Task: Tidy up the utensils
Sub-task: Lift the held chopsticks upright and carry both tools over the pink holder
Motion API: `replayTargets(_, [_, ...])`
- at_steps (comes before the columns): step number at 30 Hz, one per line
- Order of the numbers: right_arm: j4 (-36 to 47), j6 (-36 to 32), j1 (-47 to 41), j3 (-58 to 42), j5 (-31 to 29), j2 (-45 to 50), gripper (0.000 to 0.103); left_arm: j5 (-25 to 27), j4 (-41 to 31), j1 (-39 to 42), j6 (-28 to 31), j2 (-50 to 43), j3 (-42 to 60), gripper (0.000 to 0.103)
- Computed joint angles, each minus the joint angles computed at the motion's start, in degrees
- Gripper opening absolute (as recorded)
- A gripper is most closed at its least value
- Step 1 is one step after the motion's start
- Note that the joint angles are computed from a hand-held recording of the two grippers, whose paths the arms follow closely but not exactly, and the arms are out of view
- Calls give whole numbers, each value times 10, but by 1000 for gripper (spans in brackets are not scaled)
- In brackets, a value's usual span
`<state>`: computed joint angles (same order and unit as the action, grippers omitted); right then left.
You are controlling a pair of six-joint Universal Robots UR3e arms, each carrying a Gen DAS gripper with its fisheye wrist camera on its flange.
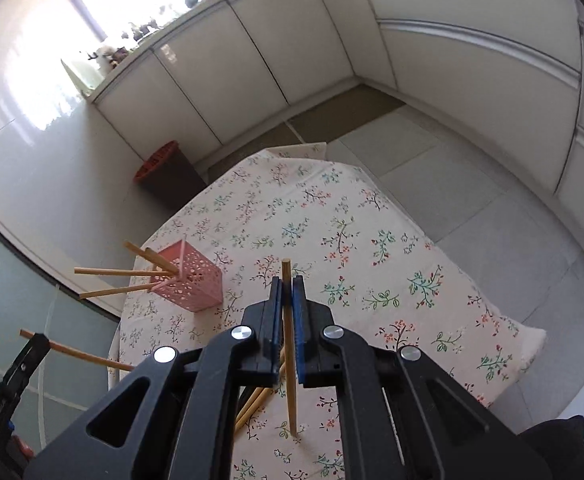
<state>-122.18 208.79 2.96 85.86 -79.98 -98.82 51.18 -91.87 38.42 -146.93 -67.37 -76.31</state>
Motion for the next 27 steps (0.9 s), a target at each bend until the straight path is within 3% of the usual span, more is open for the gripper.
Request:
replayTargets(6, [45,-29,25,-73,-12,-13,5,-21,-69,28,6,-17,81,6])
replayTargets(13, [133,-54,-2,-252,43,27,5,-45,-111,49,-11,-73,217,6])
replayTargets(17, [187,-60,-33,-376,92,70,5,-29,-62,18,-67,-126,290,6])
replayTargets(23, [262,-55,-59,-575,144,158,5,53,67,-76,-181,-241,382,6])
replayTargets(27, [310,-51,-52,-725,147,238,5,119,122,-139,-231,-334,446,6])
